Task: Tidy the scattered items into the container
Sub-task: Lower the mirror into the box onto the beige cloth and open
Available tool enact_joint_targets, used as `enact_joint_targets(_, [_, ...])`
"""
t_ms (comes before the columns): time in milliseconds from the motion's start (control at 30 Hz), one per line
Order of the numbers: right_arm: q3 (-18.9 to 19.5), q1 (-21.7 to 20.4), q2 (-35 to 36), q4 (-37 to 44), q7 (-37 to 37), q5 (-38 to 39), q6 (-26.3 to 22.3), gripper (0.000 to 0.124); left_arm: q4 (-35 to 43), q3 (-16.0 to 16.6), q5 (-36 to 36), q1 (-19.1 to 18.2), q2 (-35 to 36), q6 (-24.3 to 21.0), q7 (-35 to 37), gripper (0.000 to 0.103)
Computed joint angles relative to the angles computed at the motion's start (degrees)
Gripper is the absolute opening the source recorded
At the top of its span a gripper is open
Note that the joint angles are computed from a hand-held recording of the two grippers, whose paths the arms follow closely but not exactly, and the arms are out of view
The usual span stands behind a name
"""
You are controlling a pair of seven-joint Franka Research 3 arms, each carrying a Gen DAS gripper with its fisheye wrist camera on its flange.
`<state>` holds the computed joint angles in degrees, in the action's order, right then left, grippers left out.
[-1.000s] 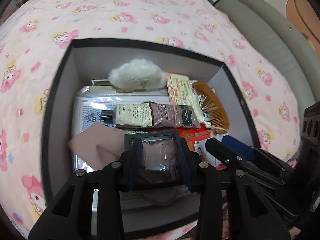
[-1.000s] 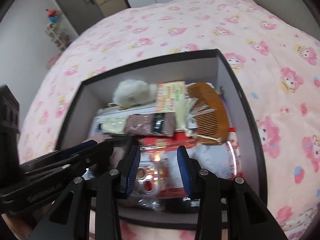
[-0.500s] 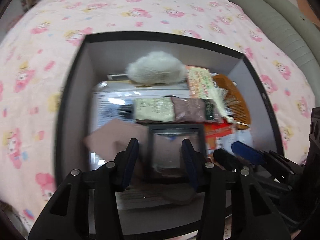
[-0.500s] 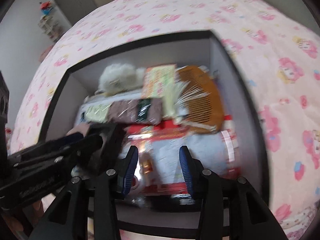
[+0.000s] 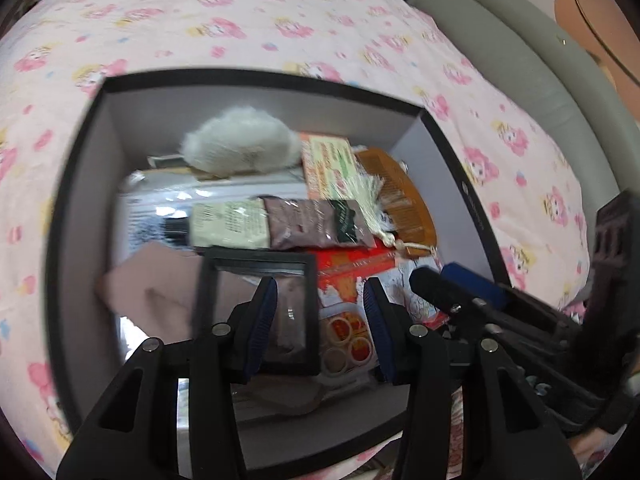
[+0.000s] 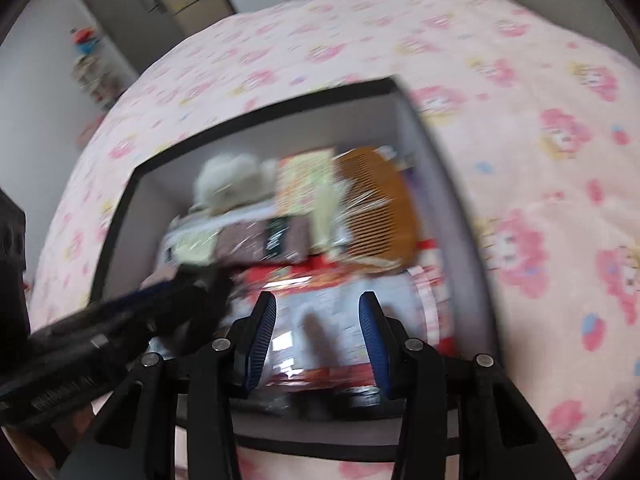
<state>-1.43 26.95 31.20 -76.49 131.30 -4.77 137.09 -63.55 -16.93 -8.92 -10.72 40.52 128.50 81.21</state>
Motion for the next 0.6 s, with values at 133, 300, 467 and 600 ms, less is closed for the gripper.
enact_joint_targets(133, [0.3,-0.3,1.2,2.1,-1.3,0.4,-1.6,0.04,5.2,5.1,8.0,-4.5,2.3,-5.3,-6.3,0.045])
enact_joint_targets(300, [-0.5,0.5,3.3,5.7,-1.8,-0.8,-4.1,0.04,6.7,6.2,12.1,-5.0,2.4,-8.1,-10.2,0.048])
enact_joint_targets(467, [-1.0,0.9,4.7,8.1,-1.7,-2.0,-5.7,0.041,2.6,2.2,8.7,-1.9,0.2,-2.9,-6.4,0.045])
enact_joint_targets(600, [-1.1,0.9,4.7,8.3,-1.3,-2.2,-6.1,0.041,4.5,2.3,7.8,-2.5,1.7,-4.3,-4.3,0.045])
